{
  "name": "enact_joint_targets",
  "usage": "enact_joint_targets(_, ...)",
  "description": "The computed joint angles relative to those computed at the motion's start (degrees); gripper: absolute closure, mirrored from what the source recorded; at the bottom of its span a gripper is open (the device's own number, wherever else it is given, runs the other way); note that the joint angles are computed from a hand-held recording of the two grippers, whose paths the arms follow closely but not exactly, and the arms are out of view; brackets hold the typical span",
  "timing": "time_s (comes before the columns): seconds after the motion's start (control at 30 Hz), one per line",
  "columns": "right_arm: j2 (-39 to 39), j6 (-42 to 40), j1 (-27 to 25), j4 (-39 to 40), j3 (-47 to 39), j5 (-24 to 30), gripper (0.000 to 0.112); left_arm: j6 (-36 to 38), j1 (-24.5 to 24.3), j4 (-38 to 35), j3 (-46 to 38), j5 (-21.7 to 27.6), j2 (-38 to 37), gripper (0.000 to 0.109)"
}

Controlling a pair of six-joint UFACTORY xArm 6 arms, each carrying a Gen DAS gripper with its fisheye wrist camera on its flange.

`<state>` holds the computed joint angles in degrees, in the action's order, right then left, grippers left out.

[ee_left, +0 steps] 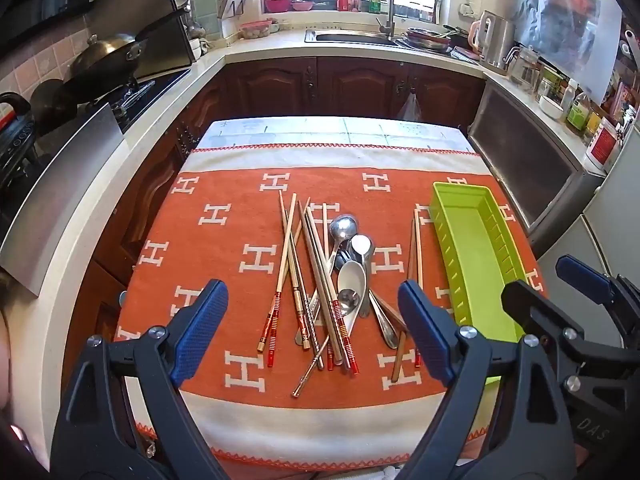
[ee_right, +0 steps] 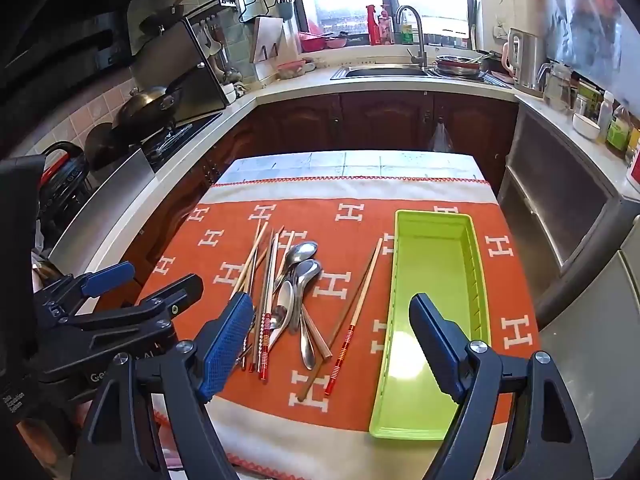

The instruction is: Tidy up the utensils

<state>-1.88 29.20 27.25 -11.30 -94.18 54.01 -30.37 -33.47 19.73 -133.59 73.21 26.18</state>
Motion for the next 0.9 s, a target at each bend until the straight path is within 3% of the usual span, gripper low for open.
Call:
enact_joint_targets(0.07,1.19,1.31,1.08,-1.74,-1.81,1.25,0.031,0.61,0.09,-0.09,-1.57,1.11,1.0,0.023)
enact_joint_targets(0.27,0.28,2.14,0.64,-1.34,-1.04,1.4,0.031,0.43,-0.16,-0.7,4.36,-2.63,-2.43,0.023)
enact_joint_targets(0.9,1.65,1.19,0.19,0.24,-2.1,2.42,0.031,0.2,-0.09,-0.6,2.96,-0.55,-1.02,0.023)
